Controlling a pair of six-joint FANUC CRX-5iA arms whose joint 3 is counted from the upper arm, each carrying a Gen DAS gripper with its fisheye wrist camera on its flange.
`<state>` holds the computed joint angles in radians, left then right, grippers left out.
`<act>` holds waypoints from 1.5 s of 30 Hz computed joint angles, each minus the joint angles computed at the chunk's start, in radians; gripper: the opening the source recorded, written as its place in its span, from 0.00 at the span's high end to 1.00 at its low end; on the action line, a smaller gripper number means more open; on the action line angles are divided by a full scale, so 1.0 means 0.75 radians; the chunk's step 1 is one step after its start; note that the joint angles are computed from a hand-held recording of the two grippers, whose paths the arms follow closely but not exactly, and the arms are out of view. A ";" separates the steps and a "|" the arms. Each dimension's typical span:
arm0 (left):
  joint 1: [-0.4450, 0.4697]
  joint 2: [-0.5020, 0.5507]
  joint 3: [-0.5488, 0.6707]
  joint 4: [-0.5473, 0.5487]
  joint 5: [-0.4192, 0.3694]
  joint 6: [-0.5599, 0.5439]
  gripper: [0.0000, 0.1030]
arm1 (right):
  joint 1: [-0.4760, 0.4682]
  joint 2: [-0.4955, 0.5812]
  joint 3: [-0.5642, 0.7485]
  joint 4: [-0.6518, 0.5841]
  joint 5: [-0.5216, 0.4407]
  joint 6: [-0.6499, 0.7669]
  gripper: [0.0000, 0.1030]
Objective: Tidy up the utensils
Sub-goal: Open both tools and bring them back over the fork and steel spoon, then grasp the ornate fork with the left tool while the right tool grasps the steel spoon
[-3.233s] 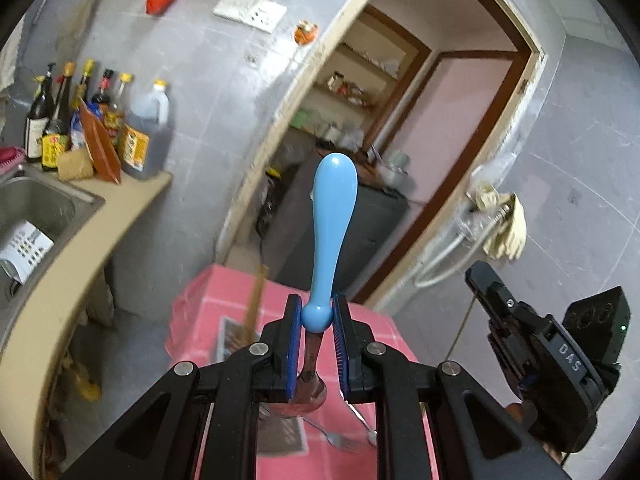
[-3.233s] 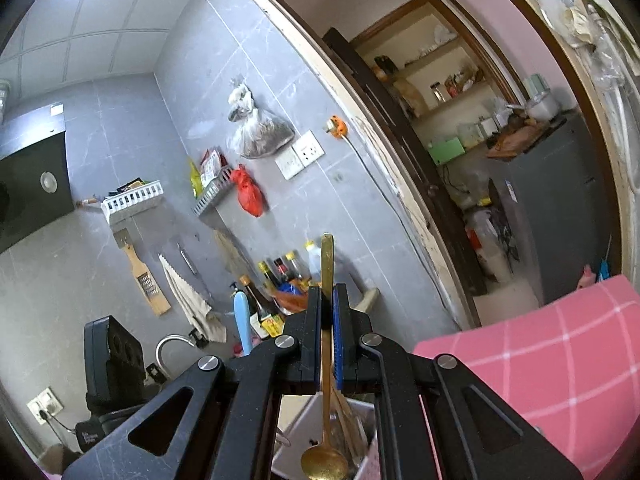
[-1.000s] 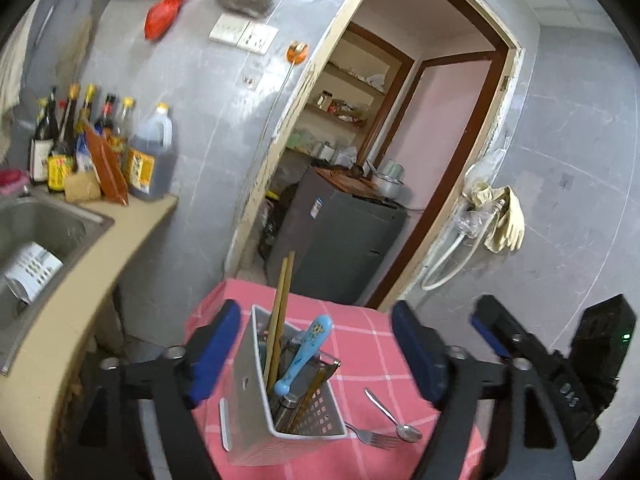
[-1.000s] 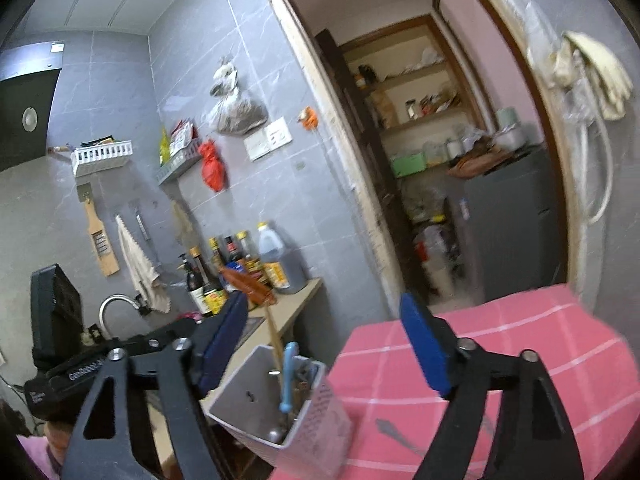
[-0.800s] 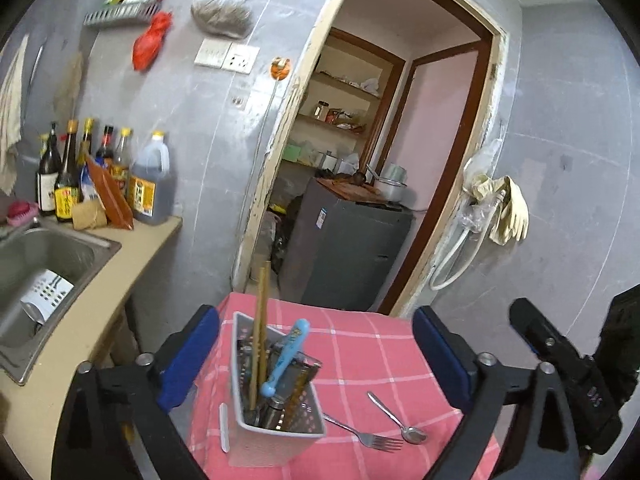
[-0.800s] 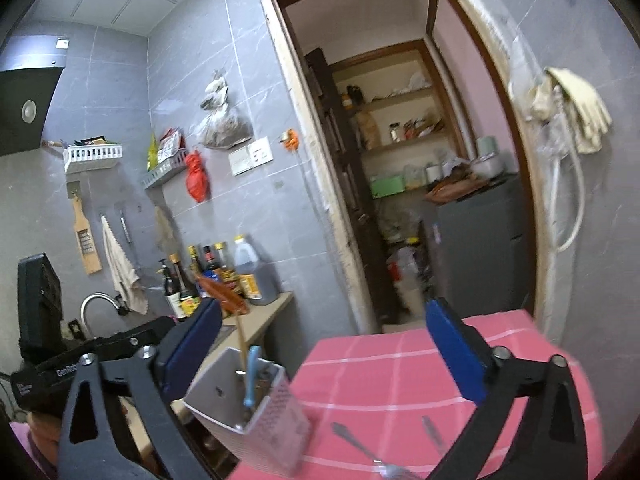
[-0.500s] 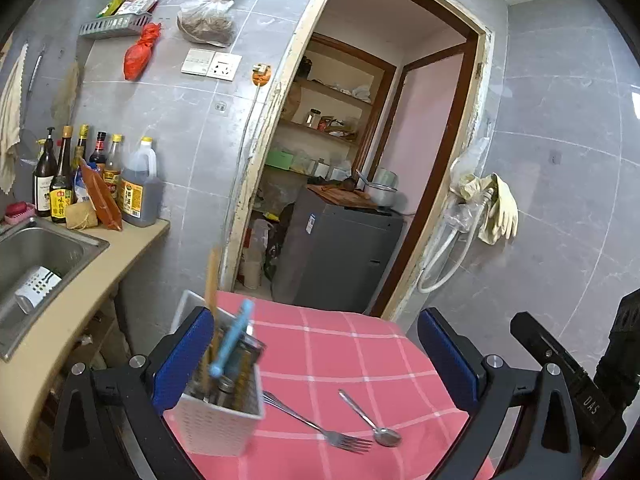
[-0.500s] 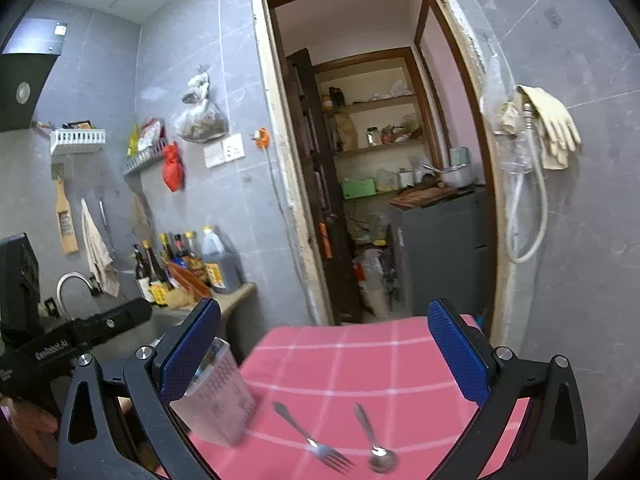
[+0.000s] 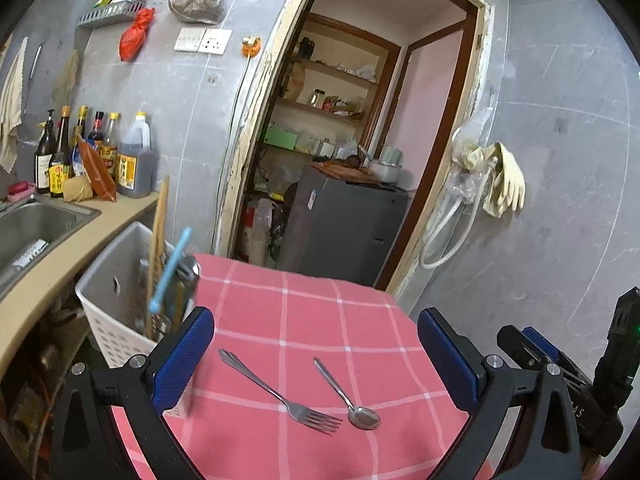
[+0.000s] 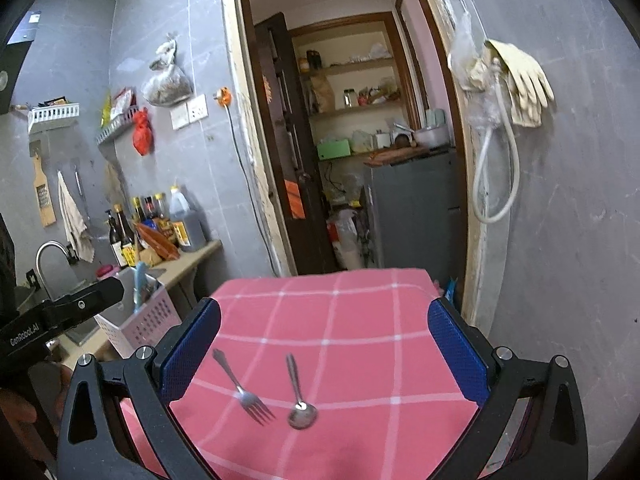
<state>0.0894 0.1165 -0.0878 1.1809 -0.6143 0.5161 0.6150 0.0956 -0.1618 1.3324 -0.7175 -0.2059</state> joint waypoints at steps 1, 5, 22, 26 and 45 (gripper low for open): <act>-0.007 0.000 -0.007 -0.004 0.011 0.005 0.01 | -0.009 -0.003 -0.010 -0.012 0.011 0.004 0.01; -0.043 0.008 -0.029 -0.041 0.080 0.035 0.01 | -0.046 -0.004 -0.044 -0.047 0.067 0.027 0.01; -0.031 0.222 0.210 -0.614 -0.118 0.654 0.07 | -0.064 0.157 0.168 -0.872 0.185 0.830 0.26; -0.029 0.299 0.308 -0.700 -0.210 0.790 0.18 | -0.062 0.218 0.280 -1.111 0.147 1.031 0.39; -0.028 0.469 0.517 -0.817 -0.355 1.043 0.51 | -0.013 0.407 0.614 -1.343 -0.157 1.494 0.48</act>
